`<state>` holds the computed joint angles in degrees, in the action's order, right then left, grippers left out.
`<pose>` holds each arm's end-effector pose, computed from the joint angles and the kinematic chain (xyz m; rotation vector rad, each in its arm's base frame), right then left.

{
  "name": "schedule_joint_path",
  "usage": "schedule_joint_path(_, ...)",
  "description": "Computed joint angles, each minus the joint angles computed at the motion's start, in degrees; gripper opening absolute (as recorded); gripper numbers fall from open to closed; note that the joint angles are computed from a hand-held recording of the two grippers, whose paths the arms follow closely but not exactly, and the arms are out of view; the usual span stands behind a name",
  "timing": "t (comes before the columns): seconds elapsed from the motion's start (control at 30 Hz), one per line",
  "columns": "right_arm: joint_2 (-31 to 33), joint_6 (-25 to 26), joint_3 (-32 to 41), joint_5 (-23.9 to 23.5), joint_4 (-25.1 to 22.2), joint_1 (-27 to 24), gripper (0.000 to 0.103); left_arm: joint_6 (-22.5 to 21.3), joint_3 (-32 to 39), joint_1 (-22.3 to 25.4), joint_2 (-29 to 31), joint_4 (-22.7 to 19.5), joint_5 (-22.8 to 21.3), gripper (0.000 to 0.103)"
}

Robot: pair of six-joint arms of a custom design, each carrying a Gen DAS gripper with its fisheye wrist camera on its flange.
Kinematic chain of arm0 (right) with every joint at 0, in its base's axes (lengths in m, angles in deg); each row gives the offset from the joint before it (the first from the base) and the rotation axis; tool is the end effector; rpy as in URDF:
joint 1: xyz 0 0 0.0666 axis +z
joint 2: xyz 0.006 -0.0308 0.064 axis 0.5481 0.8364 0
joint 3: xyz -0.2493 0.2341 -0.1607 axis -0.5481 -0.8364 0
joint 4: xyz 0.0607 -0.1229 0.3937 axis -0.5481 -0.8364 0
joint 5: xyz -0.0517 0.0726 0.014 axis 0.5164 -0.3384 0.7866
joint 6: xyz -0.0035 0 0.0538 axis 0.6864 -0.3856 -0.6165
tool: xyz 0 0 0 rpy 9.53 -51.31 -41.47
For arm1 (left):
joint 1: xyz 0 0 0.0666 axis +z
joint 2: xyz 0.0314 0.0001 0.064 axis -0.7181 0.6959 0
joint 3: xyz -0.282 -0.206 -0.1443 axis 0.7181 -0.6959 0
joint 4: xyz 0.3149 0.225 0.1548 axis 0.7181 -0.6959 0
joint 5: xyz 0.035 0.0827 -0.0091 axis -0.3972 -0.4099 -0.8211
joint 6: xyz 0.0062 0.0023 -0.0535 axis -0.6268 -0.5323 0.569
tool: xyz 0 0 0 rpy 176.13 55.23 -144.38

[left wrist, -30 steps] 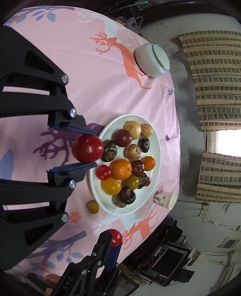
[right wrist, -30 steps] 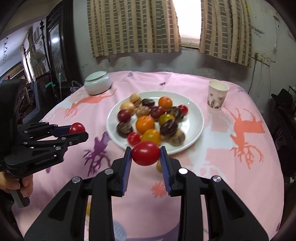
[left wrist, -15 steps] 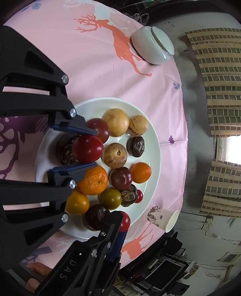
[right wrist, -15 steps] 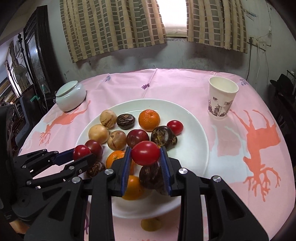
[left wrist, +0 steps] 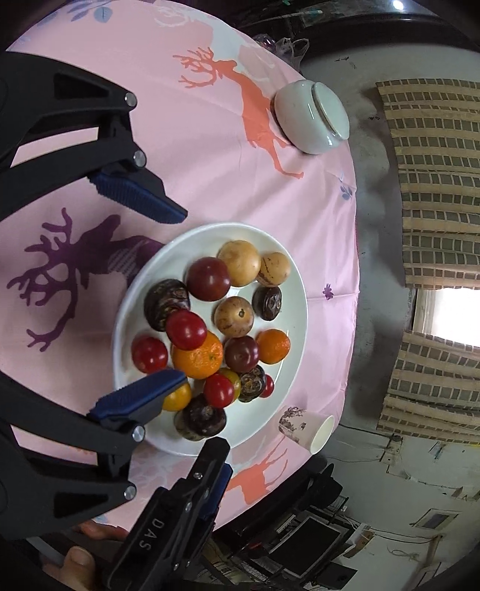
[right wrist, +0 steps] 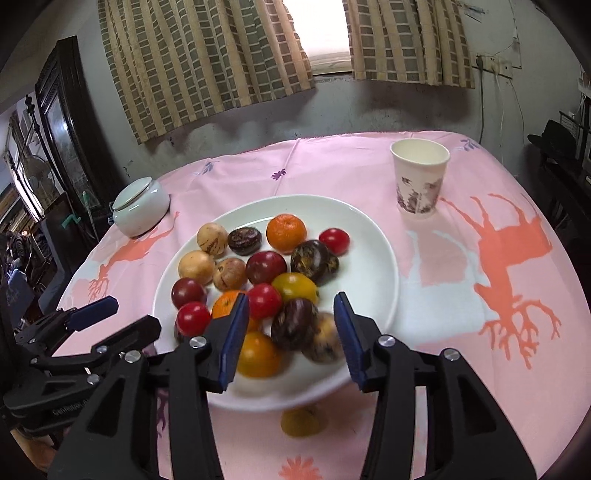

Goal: Organize fruits
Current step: 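Move both open tools back toward the small yellow fruits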

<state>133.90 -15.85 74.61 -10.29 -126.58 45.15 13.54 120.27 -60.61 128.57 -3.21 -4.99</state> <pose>0.6028 0.1313 0.5081 -0.0878 2.3550 0.3418 0.5786 -0.1521 0.5086 0.1429 2.3821 -0.1773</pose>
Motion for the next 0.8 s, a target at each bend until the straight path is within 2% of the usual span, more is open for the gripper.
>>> schedule_joint_path(0.1, -4.16, 0.28, -5.06, -0.92, 1.32, -0.32, 0.054, -0.98, -4.13, -0.53, -3.21, 0.35, -0.21, 0.087)
schedule_joint_path(0.17, -6.75, 1.39, -8.30, -1.05, 1.74, -0.12, 0.054, -1.48, -6.80, -0.76, -5.16, 0.38, 0.71, 0.087)
schedule_joint_path(0.33, -12.80, 2.25, -16.38, -0.71, 2.76, 0.77, 0.063, -2.91, -14.73, -1.99, -10.69, 1.89, -0.03, 0.089)
schedule_joint_path(0.43, -15.59, 1.92, -20.15, -1.73, 3.38, 0.77, 0.063, -3.84, -18.34, -2.67, -13.16, 2.35, -1.21, 0.092)
schedule_joint_path(0.57, -17.60, 0.38, -22.95, -3.39, 3.67, 0.28, 0.067, -4.16, -22.05, -2.92, -15.95, 3.20, -1.36, 0.092)
schedule_joint_path(0.8, -18.47, -0.79, -24.82, -4.76, 4.53, -0.49, 0.068, -3.00, -25.29, -2.18, -18.54, 2.97, 2.71, 0.094)
